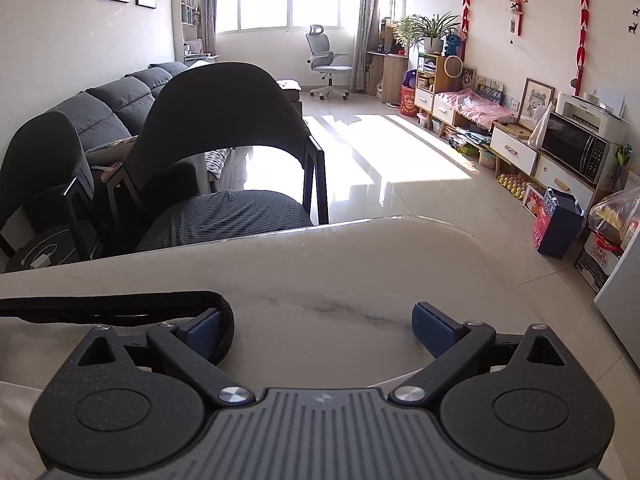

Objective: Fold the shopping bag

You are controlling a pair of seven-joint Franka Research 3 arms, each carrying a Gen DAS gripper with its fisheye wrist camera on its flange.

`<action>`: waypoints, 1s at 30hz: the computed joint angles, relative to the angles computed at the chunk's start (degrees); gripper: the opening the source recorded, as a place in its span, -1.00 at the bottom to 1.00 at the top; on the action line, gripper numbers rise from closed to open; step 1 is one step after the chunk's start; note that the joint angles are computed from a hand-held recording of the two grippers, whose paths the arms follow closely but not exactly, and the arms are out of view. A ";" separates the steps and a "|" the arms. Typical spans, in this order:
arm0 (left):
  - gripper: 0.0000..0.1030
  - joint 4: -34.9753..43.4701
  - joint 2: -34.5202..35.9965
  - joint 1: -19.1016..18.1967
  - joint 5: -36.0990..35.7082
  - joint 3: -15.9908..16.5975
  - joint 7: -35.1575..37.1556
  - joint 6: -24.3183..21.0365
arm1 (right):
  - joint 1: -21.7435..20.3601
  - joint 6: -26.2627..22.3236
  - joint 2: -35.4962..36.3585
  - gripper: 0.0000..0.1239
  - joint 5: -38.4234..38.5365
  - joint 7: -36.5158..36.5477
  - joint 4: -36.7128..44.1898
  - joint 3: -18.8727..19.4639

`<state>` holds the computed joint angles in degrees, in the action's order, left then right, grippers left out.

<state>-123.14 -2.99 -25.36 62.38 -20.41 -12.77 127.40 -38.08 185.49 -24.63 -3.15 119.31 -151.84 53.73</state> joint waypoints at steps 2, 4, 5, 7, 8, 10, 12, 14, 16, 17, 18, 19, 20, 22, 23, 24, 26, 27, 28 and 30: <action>0.68 -0.27 -0.08 0.16 0.30 0.19 -0.18 0.60 | 0.17 0.02 0.32 0.62 -0.05 -0.18 0.09 -0.33; 0.68 -0.44 -0.15 0.28 0.45 0.26 -0.13 1.04 | 0.08 -0.06 0.53 0.62 -0.16 -0.25 0.27 -0.31; 0.68 -0.56 -0.19 0.33 0.56 0.27 -0.26 1.23 | 0.13 -0.02 0.58 0.62 -0.22 -0.31 0.24 -0.40; 0.68 -0.74 -0.28 0.42 0.72 0.27 -0.50 1.55 | 0.32 0.00 0.65 0.63 -0.26 -0.45 0.18 -0.65; 0.68 -0.83 -0.32 0.46 0.81 0.27 -0.66 1.71 | 0.49 -0.03 0.66 0.63 -0.26 -0.54 0.15 -0.85; 0.69 -1.14 -0.53 0.59 1.07 0.31 -1.13 2.26 | 0.69 -0.03 0.76 0.64 -0.26 -0.65 0.10 -1.11; 0.69 -1.78 -0.97 0.85 1.57 0.42 -2.02 3.29 | 0.82 -0.15 0.66 0.64 -0.26 -0.72 0.08 -1.26; 0.69 -1.74 -0.90 0.97 1.61 0.30 -1.90 3.30 | 0.49 -0.44 0.36 0.64 -0.40 -0.56 0.25 -0.86; 0.69 -1.59 -0.74 0.98 1.60 0.21 -1.66 3.13 | 1.16 0.18 0.96 0.62 -0.68 -0.97 0.26 -1.52; 0.70 -1.77 -0.87 1.03 1.79 0.25 -1.96 3.43 | 1.67 0.61 1.34 0.60 -0.72 -1.42 0.24 -1.97; 0.70 -1.94 -1.00 1.08 1.96 0.26 -2.18 3.73 | 2.02 0.93 1.61 0.57 -0.61 -1.91 0.24 -2.21; 0.70 -2.10 -1.13 1.14 2.14 0.27 -2.40 4.04 | 2.16 0.97 1.70 0.56 -0.39 -2.34 0.33 -2.13; 0.70 -2.27 -1.26 1.21 2.32 0.28 -2.62 4.35 | 2.19 0.88 1.76 0.55 -0.20 -2.74 0.45 -1.94; 0.70 -2.53 -1.46 1.35 2.58 0.27 -2.88 4.88 | 2.52 0.94 1.82 0.52 0.04 -3.53 0.51 -1.94; 0.70 -2.68 -1.55 1.45 2.77 0.29 -3.02 5.27 | 2.75 0.83 1.89 0.52 0.33 -3.73 0.57 -2.06; 0.70 -2.90 -1.68 1.57 3.06 0.33 -3.23 5.80 | 3.01 0.82 1.98 0.51 0.54 -3.91 0.59 -2.24; 0.69 -3.29 -1.91 1.83 3.65 0.39 -3.65 6.84 | 4.11 1.10 2.33 0.49 0.88 -4.44 0.48 -3.15; 0.69 -3.46 -2.01 1.95 4.01 0.39 -3.92 7.39 | 4.68 1.42 2.63 0.48 1.13 -4.76 0.46 -3.61; 0.68 -3.61 -2.10 2.07 4.36 0.39 -4.22 7.90 | 5.96 1.99 3.03 0.45 1.44 -5.36 0.22 -4.76; 0.58 -3.83 -2.23 2.24 4.93 0.32 -4.70 8.52 | 7.77 3.22 3.77 0.37 2.52 -6.84 -0.13 -6.21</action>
<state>-126.97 -5.23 -23.13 67.31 -20.09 -17.47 135.91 -30.31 188.70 -20.87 -0.63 112.47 -151.97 47.52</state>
